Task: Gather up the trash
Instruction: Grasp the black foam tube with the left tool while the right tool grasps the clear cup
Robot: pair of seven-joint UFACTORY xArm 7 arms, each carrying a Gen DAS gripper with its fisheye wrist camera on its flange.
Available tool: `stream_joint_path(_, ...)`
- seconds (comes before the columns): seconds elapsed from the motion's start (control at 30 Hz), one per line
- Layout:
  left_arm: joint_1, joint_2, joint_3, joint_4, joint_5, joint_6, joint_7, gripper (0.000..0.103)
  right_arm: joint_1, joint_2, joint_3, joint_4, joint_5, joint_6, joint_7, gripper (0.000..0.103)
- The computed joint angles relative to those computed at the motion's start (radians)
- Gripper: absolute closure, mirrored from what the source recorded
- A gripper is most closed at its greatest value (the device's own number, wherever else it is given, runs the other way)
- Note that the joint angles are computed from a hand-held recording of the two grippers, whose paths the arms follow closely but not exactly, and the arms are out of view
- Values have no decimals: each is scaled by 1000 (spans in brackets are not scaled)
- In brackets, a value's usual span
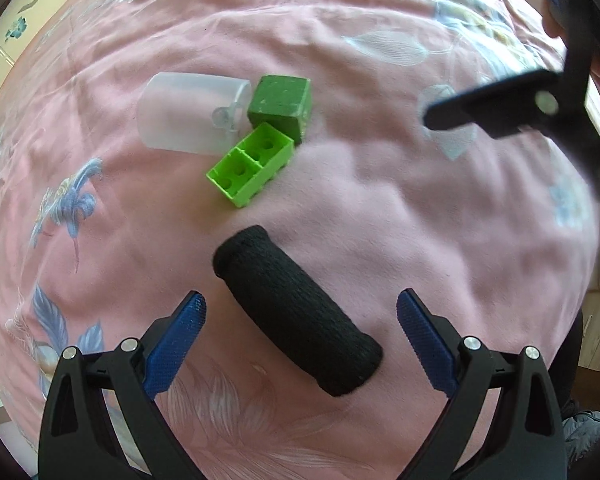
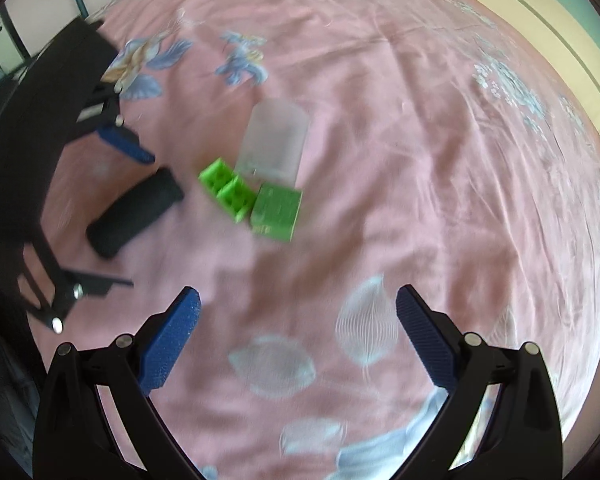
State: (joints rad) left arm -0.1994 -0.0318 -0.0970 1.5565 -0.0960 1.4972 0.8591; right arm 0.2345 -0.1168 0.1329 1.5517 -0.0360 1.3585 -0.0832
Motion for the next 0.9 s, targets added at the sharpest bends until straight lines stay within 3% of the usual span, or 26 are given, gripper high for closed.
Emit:
stream_joint_path(0.4,10,86,2,64,-10,-9,10,6,-1,225,-19,210,56,-25,-14,7)
stream_joint_path(0.57,13,112,0,87,-28,-11,14,13,5,308,-19,288,77,-29,-35,7)
stream_joint_path(0.7,15,135,-1,110,-41,-9,5,18,4,358,-17,337,112,-6,-59,25)
stream_joint_path(0.9,17,176,-4,155,-53,2,-11,24,6,404,-21,380,128,19,-63,43)
